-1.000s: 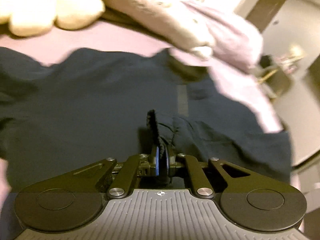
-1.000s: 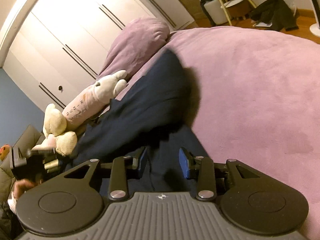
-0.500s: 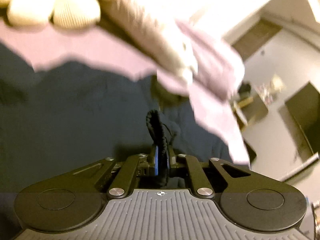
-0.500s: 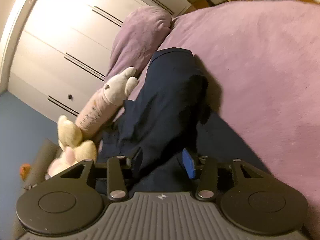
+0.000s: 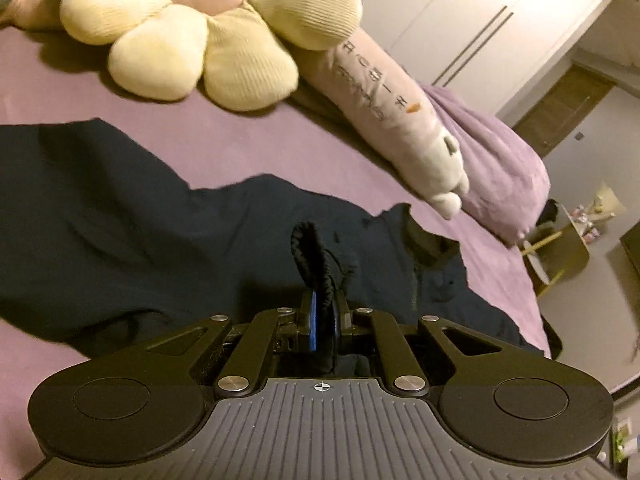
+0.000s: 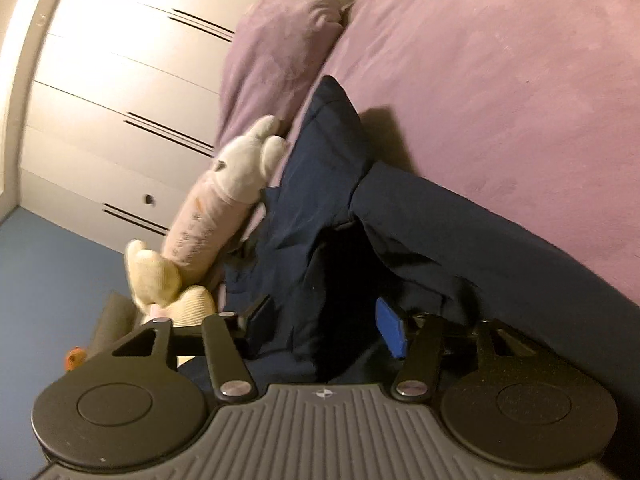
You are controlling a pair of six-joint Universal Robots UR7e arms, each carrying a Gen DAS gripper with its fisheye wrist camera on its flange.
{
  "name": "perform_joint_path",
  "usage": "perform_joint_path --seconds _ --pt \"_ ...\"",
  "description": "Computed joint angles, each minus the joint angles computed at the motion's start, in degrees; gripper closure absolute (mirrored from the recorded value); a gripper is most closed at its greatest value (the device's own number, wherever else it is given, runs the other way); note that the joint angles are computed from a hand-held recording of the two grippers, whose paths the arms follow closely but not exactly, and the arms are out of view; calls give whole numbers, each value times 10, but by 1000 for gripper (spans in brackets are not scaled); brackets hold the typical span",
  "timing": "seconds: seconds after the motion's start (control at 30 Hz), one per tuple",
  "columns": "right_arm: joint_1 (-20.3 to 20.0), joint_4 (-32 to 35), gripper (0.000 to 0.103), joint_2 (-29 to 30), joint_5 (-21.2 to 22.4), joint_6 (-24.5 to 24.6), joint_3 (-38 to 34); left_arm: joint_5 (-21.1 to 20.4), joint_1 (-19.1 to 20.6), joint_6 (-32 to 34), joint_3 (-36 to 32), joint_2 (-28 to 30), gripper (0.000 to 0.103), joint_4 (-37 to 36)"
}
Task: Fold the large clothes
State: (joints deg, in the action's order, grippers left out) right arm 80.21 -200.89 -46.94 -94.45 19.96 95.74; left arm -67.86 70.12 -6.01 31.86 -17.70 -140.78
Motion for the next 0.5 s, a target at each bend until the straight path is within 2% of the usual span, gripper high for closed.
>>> perform_joint_path --seconds 0.07,0.1,0.13,0.17,0.2,0.27,0.33,0.43,0.5 --pt "3 24 44 8 -12 4 -22 -1 -2 17 -7 8 93 4" --pt "3 21 53 13 -13 -5 -31 -1 -3 25 -7 10 93 0" --pt "5 17 78 15 -21 -22 -38 -4 -3 32 1 9 93 -7" --pt "9 18 89 17 -40 -35 -47 -15 -3 36 4 9 93 -13" --pt "13 1 92 16 -59 -49 -49 -27 -2 39 18 5 93 -25" --pt "18 -74 93 21 -90 -91 -45 -40 -2 46 9 18 93 -15" --pt "23 -116 93 29 -140 -140 -47 -25 -6 55 -3 35 93 -4" --pt "14 -63 93 22 -168 -145 -41 29 -13 97 -14 60 93 -18" --pt "14 -73 95 25 -172 -193 -33 42 -12 110 -18 66 93 -21"
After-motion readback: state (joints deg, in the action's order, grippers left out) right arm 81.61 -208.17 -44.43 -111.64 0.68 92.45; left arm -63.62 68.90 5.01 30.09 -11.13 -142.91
